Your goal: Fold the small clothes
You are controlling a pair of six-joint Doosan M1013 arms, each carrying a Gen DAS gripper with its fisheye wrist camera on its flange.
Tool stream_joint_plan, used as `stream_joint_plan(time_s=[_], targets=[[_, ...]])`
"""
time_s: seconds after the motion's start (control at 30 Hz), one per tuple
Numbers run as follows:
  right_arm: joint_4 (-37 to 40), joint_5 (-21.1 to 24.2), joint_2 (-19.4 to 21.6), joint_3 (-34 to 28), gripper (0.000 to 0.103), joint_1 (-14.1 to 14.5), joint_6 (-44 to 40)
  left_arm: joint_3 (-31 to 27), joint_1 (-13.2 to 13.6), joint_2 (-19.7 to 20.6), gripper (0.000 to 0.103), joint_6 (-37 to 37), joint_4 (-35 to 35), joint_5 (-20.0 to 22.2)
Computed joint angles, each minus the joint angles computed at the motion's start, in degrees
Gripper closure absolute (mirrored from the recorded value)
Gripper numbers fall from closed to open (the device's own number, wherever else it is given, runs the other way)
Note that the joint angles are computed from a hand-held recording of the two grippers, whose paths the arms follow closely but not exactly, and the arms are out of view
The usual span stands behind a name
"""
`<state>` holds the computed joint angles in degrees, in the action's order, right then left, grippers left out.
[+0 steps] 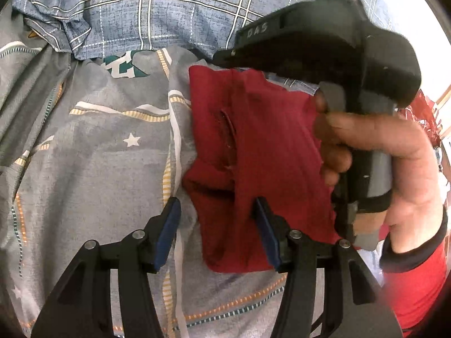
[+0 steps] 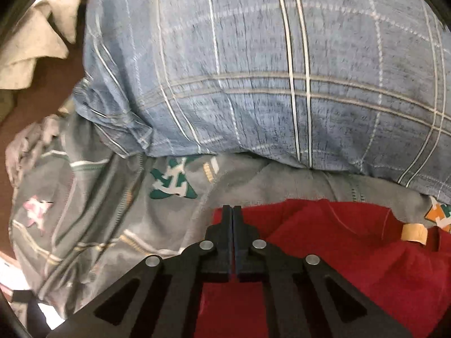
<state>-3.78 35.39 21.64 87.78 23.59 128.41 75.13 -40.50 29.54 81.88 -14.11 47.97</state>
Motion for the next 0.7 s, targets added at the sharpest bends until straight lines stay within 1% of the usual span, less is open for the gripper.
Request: stream_joint_plan(time_s=[0.03, 0.1, 0.17, 0.2, 0.23, 0.3, 0.47, 0.57, 0.6, 0.63, 0.67, 0.7], targets=[[1.74, -0.08, 0.19, 0.01, 0.099, -0.20, -0.52, 0.00, -0.04, -0.08, 0.050, -0.19, 0.26, -0.03], [4.74, -1.95, -1.01, 1.97, 0.094, -0.66, -0.75, 0.19, -0.12, -0.29, 0.050, -0.42, 0.88, -0.26], [3.58, -2.71, -2.18, 3.39, 0.072, -0.50, 1.58, 0.38, -0.25, -0.48, 0.050, -0.72, 1.13, -0.40], [3.01, -3.04, -2.87, 4.21, 0.055, -0.53, 2.56, 0.14, -0.50, -0.32, 0.050, -1.25, 1.52, -0.41], [2.15, -2.91, -3.21, 4.51, 0.049, -0.51, 3.60, 0.17, -0.60, -0.32, 0.050, -1.56, 1.85, -0.52], [0.10, -1.16, -3.68, 4.74, 0.049, -0.58, 5.46, 0.03, -0.64, -0.19, 0.050, -1.90, 2.16, -0.53], [5.34, -0.74, -2.30, 4.11, 0.049, -1.69, 2.03, -0.04, -0.67, -0.06, 0.048, -2.51, 2.62, -0.64], [5.40, 0.08, -1.36, 3.10, 0.049, -1.49, 1.06, -0.36, -0.44, 0.21, 0.048, -2.49, 2.03, -0.39], [4.47, 0.51, -1.09, 2.71, 0.057, -1.29, 0.91, -0.39, -0.43, 0.20, 0.048, -2.49, 2.00, -0.39], [2.23, 1.34, -0.58, 1.97, 0.083, -0.79, 0.94, -0.36, -0.44, 0.14, 0.048, -2.46, 2.05, -0.54], [-2.41, 3.95, 0.28, 0.64, 0.097, 0.09, 2.02, -0.30, -0.49, 0.07, 0.048, -2.59, 2.34, -0.79], [-5.02, 5.90, 0.84, -0.16, 0.099, 0.62, 2.30, -0.35, -0.50, 0.09, 0.048, -2.82, 2.55, -0.75]])
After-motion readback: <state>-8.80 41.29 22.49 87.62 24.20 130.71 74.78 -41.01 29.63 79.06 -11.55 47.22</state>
